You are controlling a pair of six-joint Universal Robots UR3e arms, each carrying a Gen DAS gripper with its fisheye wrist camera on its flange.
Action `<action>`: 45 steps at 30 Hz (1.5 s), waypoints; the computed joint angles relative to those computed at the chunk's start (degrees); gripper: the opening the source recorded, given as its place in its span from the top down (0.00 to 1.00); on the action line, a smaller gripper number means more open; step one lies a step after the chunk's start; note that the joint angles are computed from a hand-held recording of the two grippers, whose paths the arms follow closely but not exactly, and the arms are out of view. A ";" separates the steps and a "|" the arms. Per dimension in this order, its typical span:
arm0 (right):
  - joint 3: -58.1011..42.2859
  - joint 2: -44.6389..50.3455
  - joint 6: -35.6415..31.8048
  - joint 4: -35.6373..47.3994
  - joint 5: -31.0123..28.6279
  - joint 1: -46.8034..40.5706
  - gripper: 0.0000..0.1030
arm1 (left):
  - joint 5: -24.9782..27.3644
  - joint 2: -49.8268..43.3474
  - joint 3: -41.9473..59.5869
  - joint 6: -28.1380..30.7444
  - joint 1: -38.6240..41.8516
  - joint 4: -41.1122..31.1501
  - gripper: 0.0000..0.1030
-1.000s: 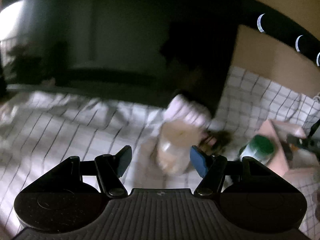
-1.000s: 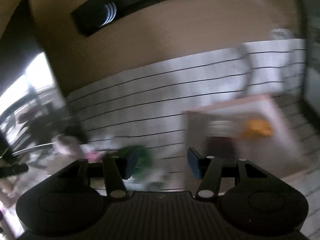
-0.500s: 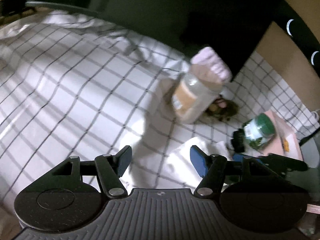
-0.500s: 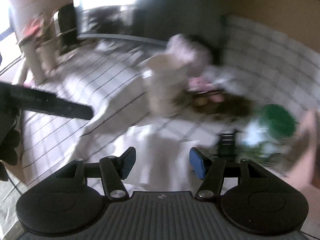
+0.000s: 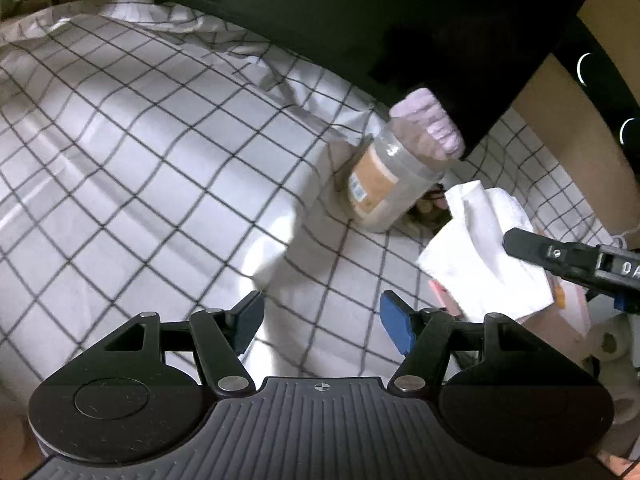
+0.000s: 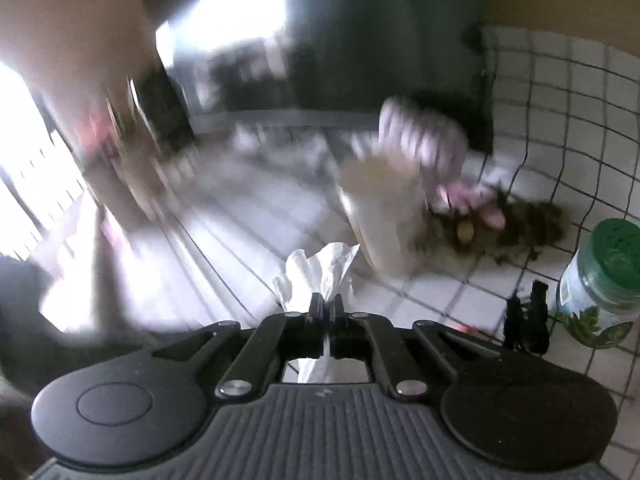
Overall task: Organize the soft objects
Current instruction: 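Grasp the white tissue with the right tool and pull it up, then hold the tissue up with the right tool while the left tool grasps the black cable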
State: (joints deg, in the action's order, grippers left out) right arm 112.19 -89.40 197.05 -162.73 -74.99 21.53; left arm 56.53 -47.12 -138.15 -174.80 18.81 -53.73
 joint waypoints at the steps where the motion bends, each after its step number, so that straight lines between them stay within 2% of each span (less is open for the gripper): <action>1: 1.88 -2.62 1.02 0.02 3.34 -2.76 0.98 | 0.10 -1.14 0.08 -0.98 -1.10 1.52 0.33; 3: 3.64 -3.72 1.82 1.75 7.64 -6.31 0.97 | 0.25 -3.35 0.64 -2.30 -3.33 3.56 0.33; 4: 4.25 -3.26 2.46 2.52 7.86 -6.89 0.97 | 0.46 -4.33 1.02 -2.77 -4.53 4.21 0.33; 8: 7.37 1.22 3.12 2.62 1.50 -3.84 0.97 | 0.74 -7.17 2.61 -2.96 -7.89 4.36 0.33; 12: 8.86 3.00 -0.13 -0.13 -5.03 1.14 0.97 | 2.22 -9.88 3.06 -5.08 -10.86 6.09 0.33; 16: 8.34 4.16 -2.95 -1.71 -4.49 3.60 0.97 | 2.15 -13.00 4.14 -7.60 -13.60 8.14 0.34; 19: 7.68 6.11 -4.21 -5.97 -4.08 6.82 0.97 | 3.88 -13.94 5.29 -9.82 -15.43 9.74 0.37; 22: 7.34 8.56 -4.79 -11.23 -7.03 9.42 0.97 | 4.93 -12.22 5.19 -10.76 -14.76 9.37 0.37; 24: 7.22 9.76 -6.96 -12.97 -13.03 11.83 0.92 | 5.69 -10.95 4.77 -10.86 -13.92 8.39 0.37; 25: 6.56 10.60 -8.49 -12.97 -17.25 13.57 0.78 | 5.86 -10.14 4.33 -10.88 -13.24 7.67 0.37; 26: 5.80 11.90 -10.46 -13.11 -21.59 15.34 0.60 | 5.98 -9.47 3.95 -10.99 -12.74 7.04 0.37; 28: 6.31 13.00 -12.91 -14.95 -24.23 16.13 0.44 | 5.82 -7.77 3.10 -10.72 -11.52 5.27 0.37; 34: 6.80 13.49 -13.28 -13.82 -17.26 12.10 0.43 | 4.62 -1.51 0.93 -8.44 -7.25 -0.78 0.37; 40: 2.59 17.24 -14.39 -12.79 -20.75 14.70 0.40 | 4.70 2.33 0.03 -8.30 -4.65 -3.81 0.37; 45: 2.56 16.34 -13.86 -10.15 -20.03 15.75 0.39 | 6.56 -0.54 0.52 -11.47 -7.53 0.39 0.37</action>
